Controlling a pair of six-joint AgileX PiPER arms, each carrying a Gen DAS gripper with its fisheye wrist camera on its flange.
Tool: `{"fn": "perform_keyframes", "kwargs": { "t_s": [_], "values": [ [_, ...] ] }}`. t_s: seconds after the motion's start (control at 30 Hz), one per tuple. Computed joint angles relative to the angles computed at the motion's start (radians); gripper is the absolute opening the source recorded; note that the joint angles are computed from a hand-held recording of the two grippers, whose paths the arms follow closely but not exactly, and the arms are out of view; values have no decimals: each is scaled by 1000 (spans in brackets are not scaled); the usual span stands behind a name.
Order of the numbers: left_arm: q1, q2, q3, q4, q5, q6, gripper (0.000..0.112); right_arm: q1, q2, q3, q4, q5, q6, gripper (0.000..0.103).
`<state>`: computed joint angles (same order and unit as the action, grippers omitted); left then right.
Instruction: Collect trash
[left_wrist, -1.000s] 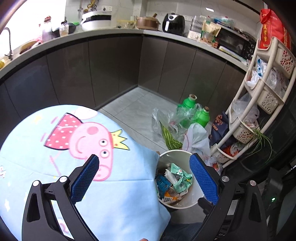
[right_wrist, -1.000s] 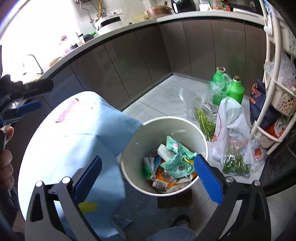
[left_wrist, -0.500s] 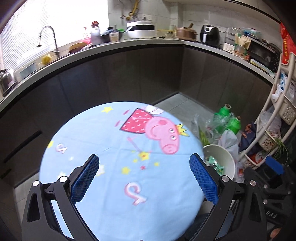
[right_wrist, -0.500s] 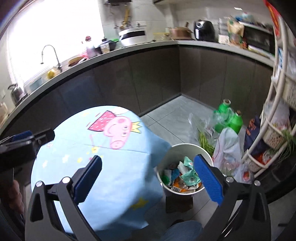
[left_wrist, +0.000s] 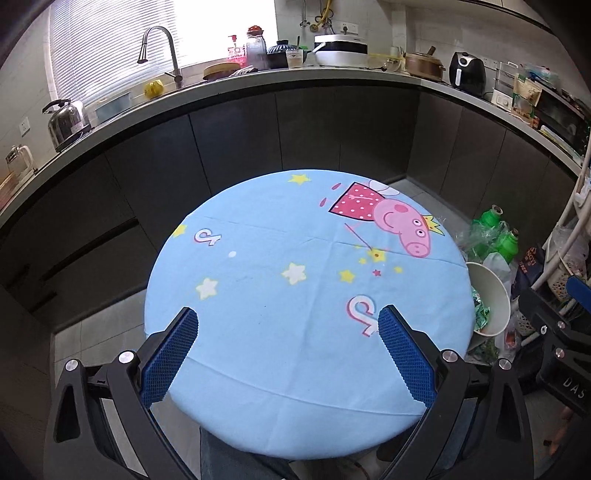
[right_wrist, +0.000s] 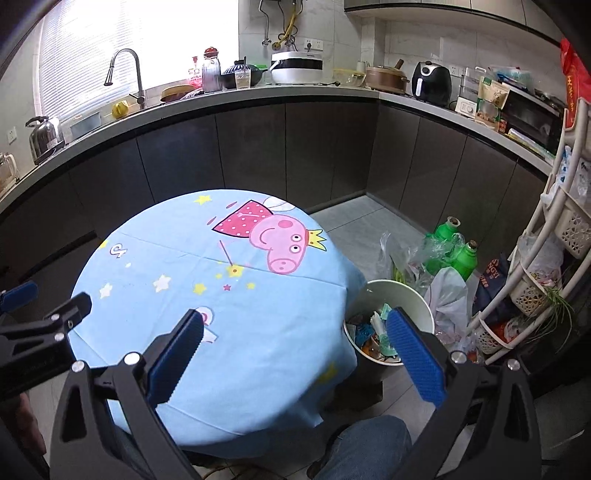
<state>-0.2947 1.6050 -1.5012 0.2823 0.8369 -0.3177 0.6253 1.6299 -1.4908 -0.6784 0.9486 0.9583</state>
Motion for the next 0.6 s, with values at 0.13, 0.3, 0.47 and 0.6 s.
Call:
{"fn": "perform_keyframes", "kwargs": {
  "t_s": [0.13, 0.3, 0.47, 0.6],
  "values": [
    [13, -37, 43, -3, -12, -2, 94, 37, 2, -20, -31, 37, 33, 100],
    [21, -54, 54, -21, -20, 9, 94, 64, 11, -42, -43, 63, 36, 100],
    [31, -54, 49, -36, -25, 25, 94, 67, 9, -45, -50, 67, 38, 100],
    [29, -55, 47, -48, -24, 32, 94, 61, 7, -43, -47, 64, 36, 100]
  ]
}}
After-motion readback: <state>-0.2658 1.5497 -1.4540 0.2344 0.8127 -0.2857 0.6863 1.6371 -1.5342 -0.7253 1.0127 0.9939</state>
